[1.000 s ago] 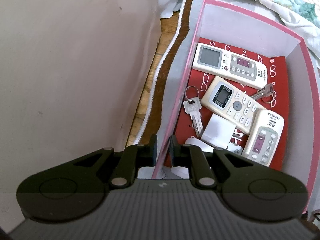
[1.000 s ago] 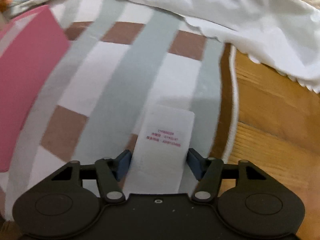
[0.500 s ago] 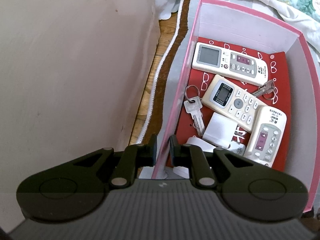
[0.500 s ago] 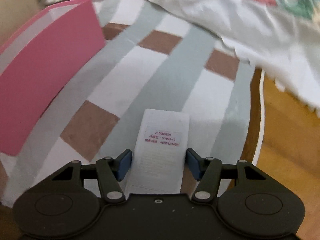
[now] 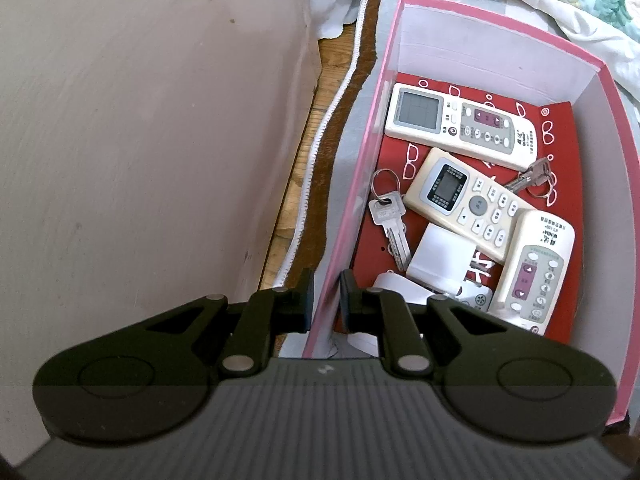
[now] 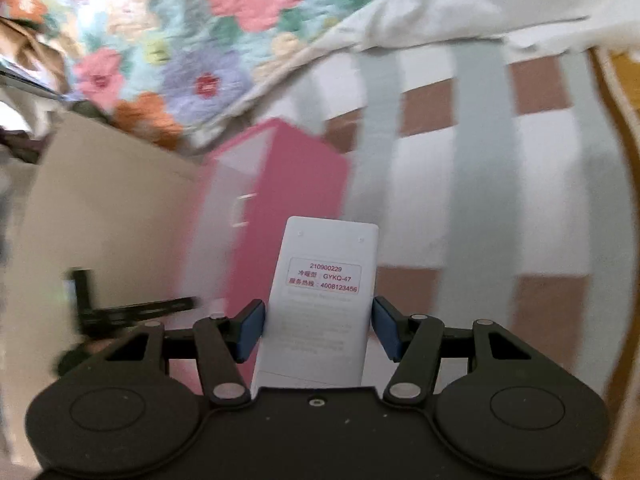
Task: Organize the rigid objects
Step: 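Carry the white remote into the pink box and open the right gripper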
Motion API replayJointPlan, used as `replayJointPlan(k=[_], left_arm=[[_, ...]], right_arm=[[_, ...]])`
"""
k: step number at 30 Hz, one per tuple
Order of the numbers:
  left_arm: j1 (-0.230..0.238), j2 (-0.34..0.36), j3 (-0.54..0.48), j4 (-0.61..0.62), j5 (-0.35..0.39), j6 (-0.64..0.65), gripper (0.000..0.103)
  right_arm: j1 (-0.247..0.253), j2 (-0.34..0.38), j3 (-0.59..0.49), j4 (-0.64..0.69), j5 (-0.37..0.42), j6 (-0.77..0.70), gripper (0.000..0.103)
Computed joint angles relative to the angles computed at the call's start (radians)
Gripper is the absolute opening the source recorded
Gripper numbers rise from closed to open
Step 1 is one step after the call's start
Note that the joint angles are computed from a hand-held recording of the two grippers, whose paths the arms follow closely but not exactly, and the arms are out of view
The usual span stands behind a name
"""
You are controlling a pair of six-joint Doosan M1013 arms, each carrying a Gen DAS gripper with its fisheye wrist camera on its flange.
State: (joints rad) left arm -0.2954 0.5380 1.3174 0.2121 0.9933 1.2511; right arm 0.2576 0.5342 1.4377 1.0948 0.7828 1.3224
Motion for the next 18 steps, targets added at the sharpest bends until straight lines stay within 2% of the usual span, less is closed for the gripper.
replayJointPlan(k=[4, 7, 9, 12, 18], left_arm=[[0.001, -0.005, 0.008, -0.002, -0.012, -0.005, 0.013], [0.002, -0.010, 0.017, -0.004, -0.021, -0.003, 0.013], [0.003, -0.012, 0.021, -0.004, -0.027, 0.001, 0.013], [0.005, -0.015, 0.025, -0.012, -0.031, 0.007, 0.012], [0.004, -0.017, 0.028, -0.013, -0.038, 0.017, 0.012]], right_arm=[[-0.005, 0.024, 0.019, 0.329, 0.137, -0.070, 0.064], [0.004, 0.035, 0.025, 0.447, 0.204, -0.044, 0.064], [0.011, 0.038, 0.018, 0.444, 0.224, -0.001, 0.064], [0.023, 0.032, 0.004, 0.394, 0.212, 0.047, 0.064], [0.055, 0.046, -0.135, 0.109, 0.154, 0.077, 0.064]])
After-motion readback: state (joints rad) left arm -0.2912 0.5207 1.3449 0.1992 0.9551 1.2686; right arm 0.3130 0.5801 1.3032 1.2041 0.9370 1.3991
